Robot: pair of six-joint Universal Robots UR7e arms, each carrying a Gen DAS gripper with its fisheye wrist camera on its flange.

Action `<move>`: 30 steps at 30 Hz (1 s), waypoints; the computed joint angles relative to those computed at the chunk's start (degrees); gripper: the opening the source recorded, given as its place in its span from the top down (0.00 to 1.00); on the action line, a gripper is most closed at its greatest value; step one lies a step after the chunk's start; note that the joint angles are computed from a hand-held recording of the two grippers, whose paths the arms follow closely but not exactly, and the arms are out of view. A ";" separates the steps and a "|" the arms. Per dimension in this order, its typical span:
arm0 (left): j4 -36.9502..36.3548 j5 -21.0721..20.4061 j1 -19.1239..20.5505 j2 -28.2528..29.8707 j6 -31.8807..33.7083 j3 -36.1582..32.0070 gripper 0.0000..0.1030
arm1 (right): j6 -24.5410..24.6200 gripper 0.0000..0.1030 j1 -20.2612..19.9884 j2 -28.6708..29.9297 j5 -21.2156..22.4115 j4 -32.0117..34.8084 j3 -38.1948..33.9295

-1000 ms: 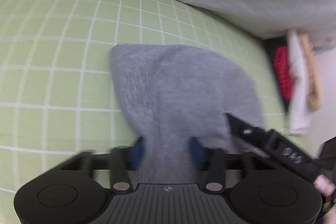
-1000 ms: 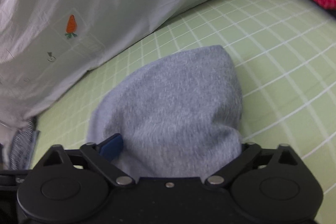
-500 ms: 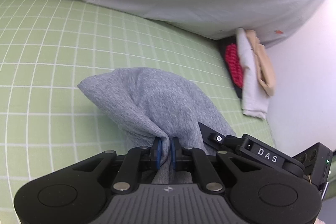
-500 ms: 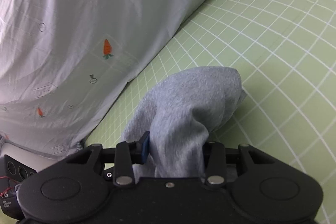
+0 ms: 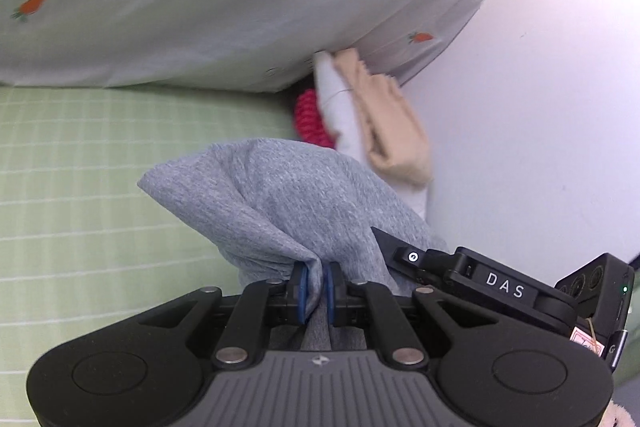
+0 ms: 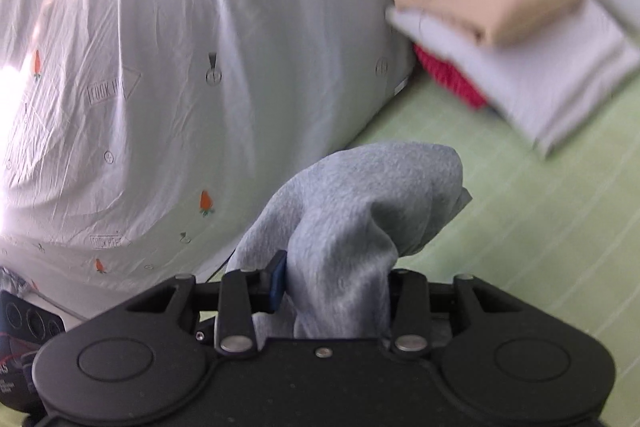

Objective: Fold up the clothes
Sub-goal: 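Lift the folded grey bundle with both tools and carry it to the clothes stack, then place the grey bundle on the white stack and open both tools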

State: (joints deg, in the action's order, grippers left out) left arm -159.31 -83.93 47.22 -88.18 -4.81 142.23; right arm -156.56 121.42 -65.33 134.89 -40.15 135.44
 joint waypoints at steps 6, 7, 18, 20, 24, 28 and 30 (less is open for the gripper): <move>-19.27 1.56 -10.08 19.12 -7.68 -4.04 0.91 | -22.80 0.62 -13.92 -29.96 -13.69 16.34 4.91; -21.36 1.88 -11.13 22.02 -8.04 -5.62 0.91 | -25.74 0.62 -16.93 -34.28 -16.79 19.84 4.51; -29.77 8.97 -10.78 48.64 -1.41 -29.87 0.72 | -50.88 0.58 -38.73 -38.91 -33.00 26.43 -9.98; -26.35 15.65 -10.27 52.03 -0.93 -33.41 0.56 | -55.66 0.25 -40.48 -34.38 -28.60 20.26 -11.34; -23.09 18.84 -8.69 54.29 -2.59 -34.66 0.43 | -63.51 0.23 -40.94 -27.00 -18.78 10.22 -12.23; -22.74 20.46 -8.55 54.07 -3.22 -32.74 0.31 | -61.73 0.05 -42.41 -27.59 -21.15 1.49 -5.94; -22.06 21.41 -8.89 53.67 -2.65 -31.59 0.24 | -59.42 0.05 -43.16 -27.48 -20.51 0.51 -4.01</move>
State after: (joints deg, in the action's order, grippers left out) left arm -181.37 -62.52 38.32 -34.51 -7.47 110.64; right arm -215.98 78.26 -92.82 114.38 -39.64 131.43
